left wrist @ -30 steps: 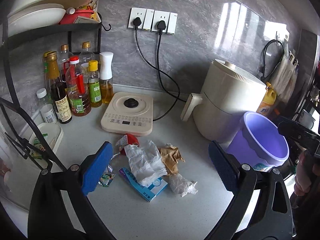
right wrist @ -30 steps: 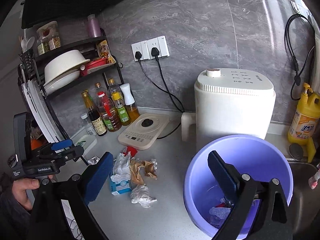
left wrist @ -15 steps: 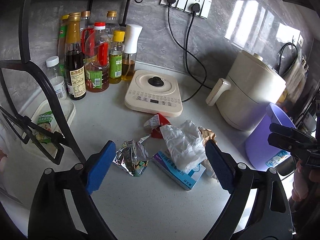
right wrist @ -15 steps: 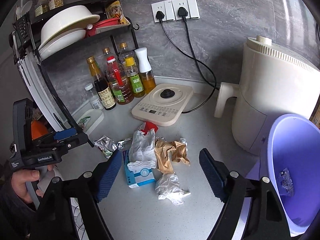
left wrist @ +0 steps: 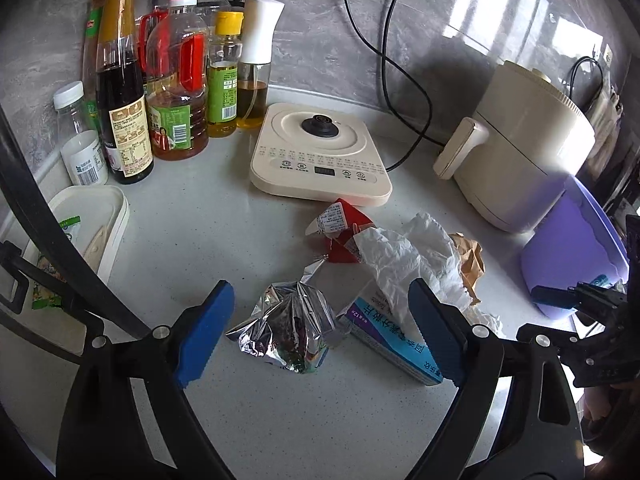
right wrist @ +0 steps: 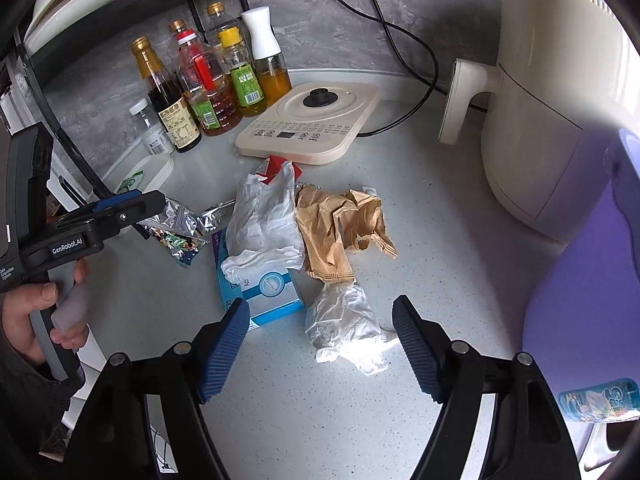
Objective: Collect trash
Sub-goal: 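Grasp another foil wrapper with the left gripper while the right grasps white tissue, then carry both items over the purple bucket and open both grippers to drop them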
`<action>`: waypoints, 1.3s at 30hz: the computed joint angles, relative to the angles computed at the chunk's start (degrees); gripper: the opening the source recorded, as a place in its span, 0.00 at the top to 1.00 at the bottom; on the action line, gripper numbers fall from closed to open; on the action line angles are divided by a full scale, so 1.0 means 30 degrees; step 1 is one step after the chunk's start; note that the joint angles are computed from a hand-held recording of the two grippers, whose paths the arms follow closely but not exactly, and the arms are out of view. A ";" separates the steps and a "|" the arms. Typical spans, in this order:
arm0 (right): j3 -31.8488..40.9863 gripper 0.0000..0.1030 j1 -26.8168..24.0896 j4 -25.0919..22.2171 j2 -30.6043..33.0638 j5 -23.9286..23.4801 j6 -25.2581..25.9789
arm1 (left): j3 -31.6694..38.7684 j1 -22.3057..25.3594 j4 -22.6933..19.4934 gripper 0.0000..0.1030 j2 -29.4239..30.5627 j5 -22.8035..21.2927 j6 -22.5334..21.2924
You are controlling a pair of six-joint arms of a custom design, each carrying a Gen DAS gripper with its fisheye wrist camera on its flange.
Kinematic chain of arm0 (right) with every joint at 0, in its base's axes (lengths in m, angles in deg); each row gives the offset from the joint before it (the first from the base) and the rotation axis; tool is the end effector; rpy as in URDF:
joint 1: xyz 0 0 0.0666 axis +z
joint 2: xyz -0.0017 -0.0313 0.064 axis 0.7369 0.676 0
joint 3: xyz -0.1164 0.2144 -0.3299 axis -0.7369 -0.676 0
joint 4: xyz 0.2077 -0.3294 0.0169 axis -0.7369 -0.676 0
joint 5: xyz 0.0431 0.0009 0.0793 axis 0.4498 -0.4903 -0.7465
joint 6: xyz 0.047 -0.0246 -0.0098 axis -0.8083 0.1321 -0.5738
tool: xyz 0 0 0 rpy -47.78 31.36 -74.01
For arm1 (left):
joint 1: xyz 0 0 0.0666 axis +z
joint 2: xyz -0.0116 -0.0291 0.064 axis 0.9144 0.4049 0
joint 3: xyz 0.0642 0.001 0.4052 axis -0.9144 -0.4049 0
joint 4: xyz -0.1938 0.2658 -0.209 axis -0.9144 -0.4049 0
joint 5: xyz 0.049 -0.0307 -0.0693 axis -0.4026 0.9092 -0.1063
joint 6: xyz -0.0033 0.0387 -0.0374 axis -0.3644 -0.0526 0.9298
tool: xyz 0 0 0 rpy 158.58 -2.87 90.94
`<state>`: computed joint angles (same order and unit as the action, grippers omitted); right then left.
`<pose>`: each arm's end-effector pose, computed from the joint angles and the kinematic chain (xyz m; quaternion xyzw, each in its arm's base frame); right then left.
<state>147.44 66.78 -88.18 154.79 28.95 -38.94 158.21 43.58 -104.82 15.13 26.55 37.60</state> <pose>0.5116 0.1797 0.4090 -0.0590 0.9487 0.0972 0.2951 0.5626 -0.2379 0.4108 0.0959 0.9200 -0.1596 0.3448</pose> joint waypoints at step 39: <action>0.0208 0.84 -0.1196 -0.0578 -0.1455 -0.2397 0.2833 | -0.0775 -0.2089 -0.0268 0.80 -0.3458 -0.4975 0.3353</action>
